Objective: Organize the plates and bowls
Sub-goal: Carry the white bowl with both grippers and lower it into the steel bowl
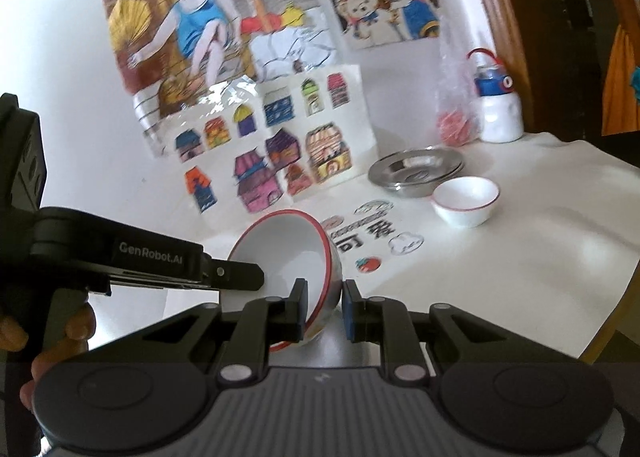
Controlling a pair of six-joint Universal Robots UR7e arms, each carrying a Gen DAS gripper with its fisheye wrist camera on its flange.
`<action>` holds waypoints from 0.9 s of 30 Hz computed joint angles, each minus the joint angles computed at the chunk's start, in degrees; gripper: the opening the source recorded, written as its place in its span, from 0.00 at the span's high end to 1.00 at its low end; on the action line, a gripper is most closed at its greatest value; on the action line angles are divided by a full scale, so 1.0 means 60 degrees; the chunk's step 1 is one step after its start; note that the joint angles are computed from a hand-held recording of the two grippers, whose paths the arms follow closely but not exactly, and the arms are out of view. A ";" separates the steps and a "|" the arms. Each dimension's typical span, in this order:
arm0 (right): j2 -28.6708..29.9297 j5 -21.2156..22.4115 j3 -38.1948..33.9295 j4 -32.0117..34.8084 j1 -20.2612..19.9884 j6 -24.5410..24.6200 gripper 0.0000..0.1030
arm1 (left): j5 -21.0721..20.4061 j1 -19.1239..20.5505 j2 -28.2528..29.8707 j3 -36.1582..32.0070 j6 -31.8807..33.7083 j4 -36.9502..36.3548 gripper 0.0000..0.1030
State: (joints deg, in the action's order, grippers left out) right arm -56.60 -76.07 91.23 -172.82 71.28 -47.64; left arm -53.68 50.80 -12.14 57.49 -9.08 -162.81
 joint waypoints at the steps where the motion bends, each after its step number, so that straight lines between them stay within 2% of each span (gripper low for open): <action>1: -0.0036 -0.0043 0.0040 0.0080 0.0006 -0.0042 0.80 | 0.0007 0.0005 -0.0107 0.0231 -0.0040 -0.0116 0.94; 10: -0.0228 -0.0766 0.0088 0.1108 0.0075 -0.0298 0.80 | 0.0019 0.0043 -0.0625 0.1349 -0.0502 -0.0234 0.94; 17: -0.0085 -0.1339 -0.0166 0.1557 0.0155 -0.0318 0.80 | -0.0010 0.0132 -0.0621 0.1340 -0.0802 0.0533 0.94; 27: 0.0039 -0.1432 -0.0360 0.1776 0.0188 -0.0412 0.78 | 0.0001 0.0208 -0.0471 0.0989 -0.0981 0.1302 0.94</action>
State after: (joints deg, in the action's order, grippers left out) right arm -56.36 -84.66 89.07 -162.17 72.40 -50.11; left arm -53.67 52.05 -14.97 63.42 -14.97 -155.00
